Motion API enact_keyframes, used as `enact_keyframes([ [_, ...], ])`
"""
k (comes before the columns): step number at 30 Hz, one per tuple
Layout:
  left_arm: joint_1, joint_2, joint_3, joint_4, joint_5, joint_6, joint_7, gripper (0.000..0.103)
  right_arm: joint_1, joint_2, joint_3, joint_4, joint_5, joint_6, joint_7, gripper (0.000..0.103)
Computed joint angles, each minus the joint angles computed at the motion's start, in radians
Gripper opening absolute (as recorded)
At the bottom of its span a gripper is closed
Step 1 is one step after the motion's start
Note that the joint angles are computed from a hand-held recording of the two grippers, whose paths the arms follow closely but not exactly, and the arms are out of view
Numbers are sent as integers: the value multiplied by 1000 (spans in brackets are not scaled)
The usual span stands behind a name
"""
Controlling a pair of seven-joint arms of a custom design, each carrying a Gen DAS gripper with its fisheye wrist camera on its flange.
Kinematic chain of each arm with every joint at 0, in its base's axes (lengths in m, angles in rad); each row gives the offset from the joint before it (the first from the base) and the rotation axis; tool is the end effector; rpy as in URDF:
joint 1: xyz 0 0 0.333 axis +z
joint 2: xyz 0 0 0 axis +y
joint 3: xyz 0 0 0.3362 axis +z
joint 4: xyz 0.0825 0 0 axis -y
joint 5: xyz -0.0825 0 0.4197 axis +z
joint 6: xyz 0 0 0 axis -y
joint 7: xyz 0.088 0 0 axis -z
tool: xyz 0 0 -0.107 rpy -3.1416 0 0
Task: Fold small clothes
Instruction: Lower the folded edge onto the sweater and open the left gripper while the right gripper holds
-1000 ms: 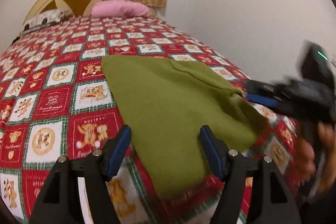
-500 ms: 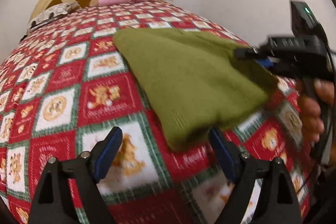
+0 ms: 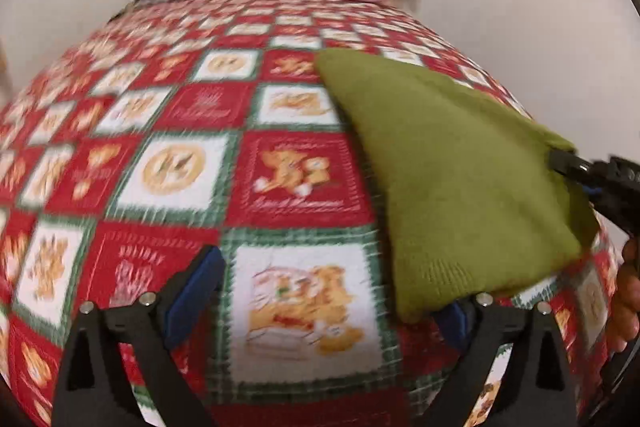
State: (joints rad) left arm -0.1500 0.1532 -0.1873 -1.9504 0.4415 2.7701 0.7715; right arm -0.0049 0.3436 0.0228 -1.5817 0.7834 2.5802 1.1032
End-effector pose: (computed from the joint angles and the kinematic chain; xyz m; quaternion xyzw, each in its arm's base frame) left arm 0.6272 -0.2336 0.4795 -0.7006 0.6232 -0.2872 0.1958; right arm 0.7465 -0.0014 0.5173 -0.6232 0.6588 -0.0919 0.4114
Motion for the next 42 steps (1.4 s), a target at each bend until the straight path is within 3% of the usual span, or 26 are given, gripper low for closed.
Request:
enact_keyframes([
  [3, -2, 3, -5, -5, -1, -18, 32, 101, -1, 19, -17, 26, -27, -23, 47, 13],
  [5, -2, 8, -7, 5, -11, -32, 45, 102, 3, 68, -32, 77, -92, -98, 96, 13],
  [10, 13, -41, -19, -52, -77, 8, 97, 101, -37, 60, -1, 59, -20, -94, 67, 14],
  [12, 16, -77, -22, -87, -113, 31, 120, 101, -49, 35, 6, 33, 18, -73, 37, 25],
  [15, 7, -127, 2, -119, -2, 80, 33, 101, -16, -34, -9, -46, 2, 79, 8, 28],
  [17, 9, -133, 14, -107, 83, 108, -53, 101, -9, -59, 1, -59, 17, 133, -42, 31],
  [20, 10, -79, 19, -17, 149, 105, -98, 103, -12, -53, 30, -13, 65, 102, -150, 54],
  [23, -1, 2, 28, 92, 205, 96, -119, 103, -29, 18, 59, 100, 117, -36, -257, 54],
  [26, -16, 82, 24, 181, 199, 59, -57, 103, -7, 117, 28, 223, 39, -145, -150, 54],
  [27, -30, 117, 25, 223, 213, 10, -29, 103, 4, 148, 13, 256, -7, -165, -98, 54],
  [29, -35, 157, 18, 262, 190, -51, 24, 103, 15, 176, -10, 274, -74, -165, -32, 53],
  [30, -27, 155, 15, 247, 166, -30, 32, 103, 12, 187, -17, 275, -93, -160, 0, 50],
  [33, -6, 146, 7, 201, 101, 41, 39, 103, -57, 192, 35, 253, -13, -180, -58, 42],
  [38, 22, 158, -22, 181, 19, 94, 96, 103, -84, 178, 64, 202, 66, -136, -179, 42],
  [42, 29, 161, -31, 178, -26, 105, 131, 103, -78, 183, 61, 208, 81, -133, -183, 42],
])
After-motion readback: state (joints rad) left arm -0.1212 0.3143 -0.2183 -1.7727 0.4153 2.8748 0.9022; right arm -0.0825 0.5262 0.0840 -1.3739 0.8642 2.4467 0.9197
